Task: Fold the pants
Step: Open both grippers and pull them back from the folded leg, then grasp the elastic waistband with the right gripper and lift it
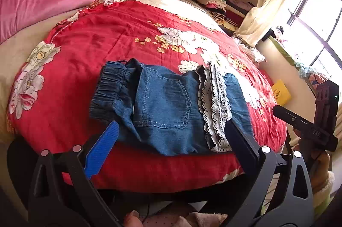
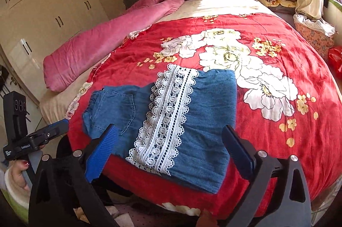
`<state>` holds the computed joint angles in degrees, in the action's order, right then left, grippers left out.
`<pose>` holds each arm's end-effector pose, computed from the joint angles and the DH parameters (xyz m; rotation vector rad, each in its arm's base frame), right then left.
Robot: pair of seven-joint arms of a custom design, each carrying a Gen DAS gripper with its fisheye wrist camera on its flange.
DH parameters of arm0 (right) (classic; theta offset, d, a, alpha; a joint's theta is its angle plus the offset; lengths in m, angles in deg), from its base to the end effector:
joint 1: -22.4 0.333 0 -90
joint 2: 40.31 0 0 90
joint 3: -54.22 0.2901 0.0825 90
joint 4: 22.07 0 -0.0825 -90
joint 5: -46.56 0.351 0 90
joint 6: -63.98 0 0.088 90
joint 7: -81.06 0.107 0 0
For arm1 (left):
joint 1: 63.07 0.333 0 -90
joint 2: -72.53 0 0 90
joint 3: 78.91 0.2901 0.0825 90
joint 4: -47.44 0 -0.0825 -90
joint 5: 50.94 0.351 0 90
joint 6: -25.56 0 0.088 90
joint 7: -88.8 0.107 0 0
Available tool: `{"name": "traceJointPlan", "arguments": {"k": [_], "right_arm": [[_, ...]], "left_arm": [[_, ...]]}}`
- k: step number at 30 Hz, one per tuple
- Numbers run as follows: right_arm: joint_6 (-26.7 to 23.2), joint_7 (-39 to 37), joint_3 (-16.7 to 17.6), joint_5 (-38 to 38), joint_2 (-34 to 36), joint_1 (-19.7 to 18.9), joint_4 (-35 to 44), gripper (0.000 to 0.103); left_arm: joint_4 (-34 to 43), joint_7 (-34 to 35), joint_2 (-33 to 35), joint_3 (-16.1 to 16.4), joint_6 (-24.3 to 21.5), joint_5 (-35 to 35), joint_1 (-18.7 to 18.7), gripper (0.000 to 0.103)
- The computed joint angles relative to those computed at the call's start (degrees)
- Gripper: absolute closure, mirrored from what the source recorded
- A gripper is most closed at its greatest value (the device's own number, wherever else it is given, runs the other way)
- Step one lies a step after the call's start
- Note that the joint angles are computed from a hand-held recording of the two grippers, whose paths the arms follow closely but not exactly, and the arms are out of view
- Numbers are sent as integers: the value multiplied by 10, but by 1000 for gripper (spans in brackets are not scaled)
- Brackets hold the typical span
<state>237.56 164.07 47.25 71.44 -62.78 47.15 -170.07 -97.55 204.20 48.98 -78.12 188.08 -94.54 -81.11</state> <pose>0.4239 0.0995 0.4812 -1.6486 1.6323 -0.3777 0.4227 -0.0935 0.4840 -1.8312 2.0120 -1.1497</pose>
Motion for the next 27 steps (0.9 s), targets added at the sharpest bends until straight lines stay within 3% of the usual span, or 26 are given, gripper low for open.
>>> {"name": "traceJointPlan", "arguments": {"k": [7,19,27], "right_arm": [[-19,6,19,-14,33,-8,45,5],[-58,-62,48,30,125,-11,163,5],[-104,-86,94,16,211,-48,264,5]], "left_arm": [[-11,-3,-10,12,0,-1,11,10],[-14,35,12,38,-18,-45,25,10],[-1,76,46,21,-30,-94,50,10]]}}
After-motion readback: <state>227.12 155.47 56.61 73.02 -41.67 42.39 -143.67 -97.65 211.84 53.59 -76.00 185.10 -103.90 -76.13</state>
